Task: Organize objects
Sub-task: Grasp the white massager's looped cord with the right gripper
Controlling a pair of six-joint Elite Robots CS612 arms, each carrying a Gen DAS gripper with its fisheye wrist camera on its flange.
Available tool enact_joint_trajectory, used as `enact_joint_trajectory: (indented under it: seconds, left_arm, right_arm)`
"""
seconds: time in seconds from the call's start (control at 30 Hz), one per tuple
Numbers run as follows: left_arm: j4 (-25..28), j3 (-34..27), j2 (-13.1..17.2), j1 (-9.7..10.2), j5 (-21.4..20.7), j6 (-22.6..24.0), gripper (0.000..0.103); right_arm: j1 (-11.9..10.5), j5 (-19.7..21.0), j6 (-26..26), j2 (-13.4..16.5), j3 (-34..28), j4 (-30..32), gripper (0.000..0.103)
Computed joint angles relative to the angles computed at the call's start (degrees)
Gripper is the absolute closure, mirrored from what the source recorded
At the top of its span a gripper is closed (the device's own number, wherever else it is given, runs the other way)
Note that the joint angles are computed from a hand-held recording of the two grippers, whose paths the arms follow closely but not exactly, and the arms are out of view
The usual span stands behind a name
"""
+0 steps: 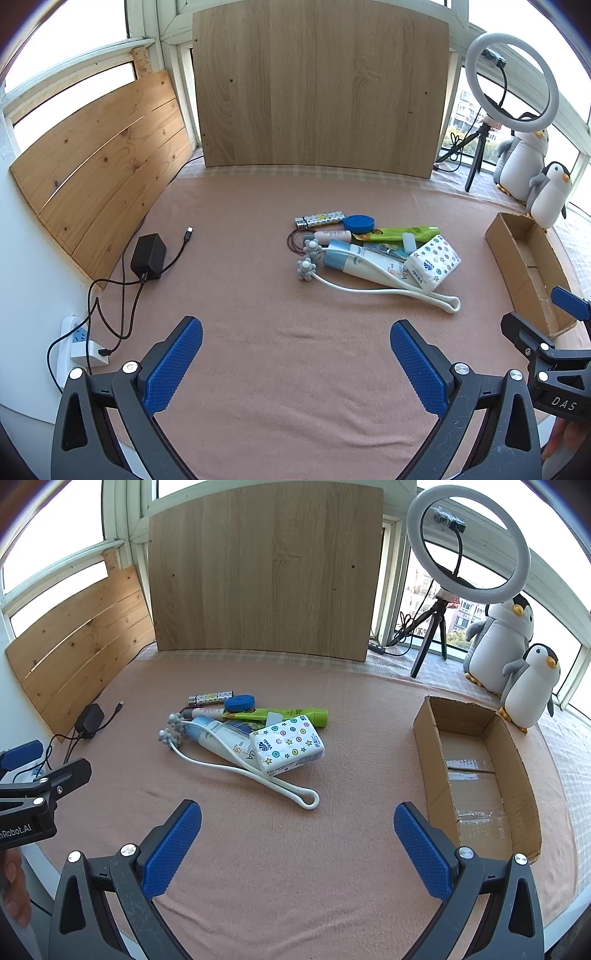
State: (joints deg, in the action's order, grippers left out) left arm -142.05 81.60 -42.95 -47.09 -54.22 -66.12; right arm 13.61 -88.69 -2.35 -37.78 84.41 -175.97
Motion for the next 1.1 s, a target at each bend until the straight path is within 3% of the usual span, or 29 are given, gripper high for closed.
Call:
enact_joint_trajectory:
  seconds: [0.33,0.53,0.63,0.77,0.83,0.87,0.9,1.03,1.1]
  left_arm:
    - [1.0,-2.7,2.1,1.88,-2.1,0.5,0.0]
    - [-1.5,-2.5,3.2,3.39,-4.2,-0.2,0.0]
    - [-2.4,-2.6,3.9,4.06,-5.7,0.0,0.0]
    - [-4.6,-2.1,4.6,4.62,-6.0,0.0,0.0]
    - [-10.4,-1.0,5.1,5.15,-7.4,1.1,0.0]
    - [-13.1,-0.6,5.3,5.71,-10.1,1.7,0.0]
    - [-14.4,-0.5,5.6,6.18,-12.4,1.7,0.0]
    - [-15.8,-0.6,6.3,7.11,-16.9,-2.5,0.0]
    - [-16.7,-0.1,6.6,7.23,-16.9,-4.7,0.0]
  right_arm:
    - [-0.4,1.4,-0.4,2.1,-3.6,3.9,0.0]
    - [-0.6,2.6,-2.5,4.4,-6.3,6.6,0.0]
    - [-0.7,2.8,-6.3,6.5,-8.4,8.1,0.0]
    - [-0.6,1.3,-15.7,10.2,-13.0,10.8,0.0]
    - [-0.8,2.8,-19.2,11.7,-15.1,11.8,0.0]
    - [-0.9,3.4,-20.4,12.3,-16.0,12.4,0.001]
    - [-1.0,4.6,-21.5,12.7,-16.7,13.2,0.003]
    - [-1.6,10.0,-22.9,12.6,-16.8,17.6,0.036]
    - [-1.6,11.6,-23.0,11.7,-15.2,17.1,0.042]
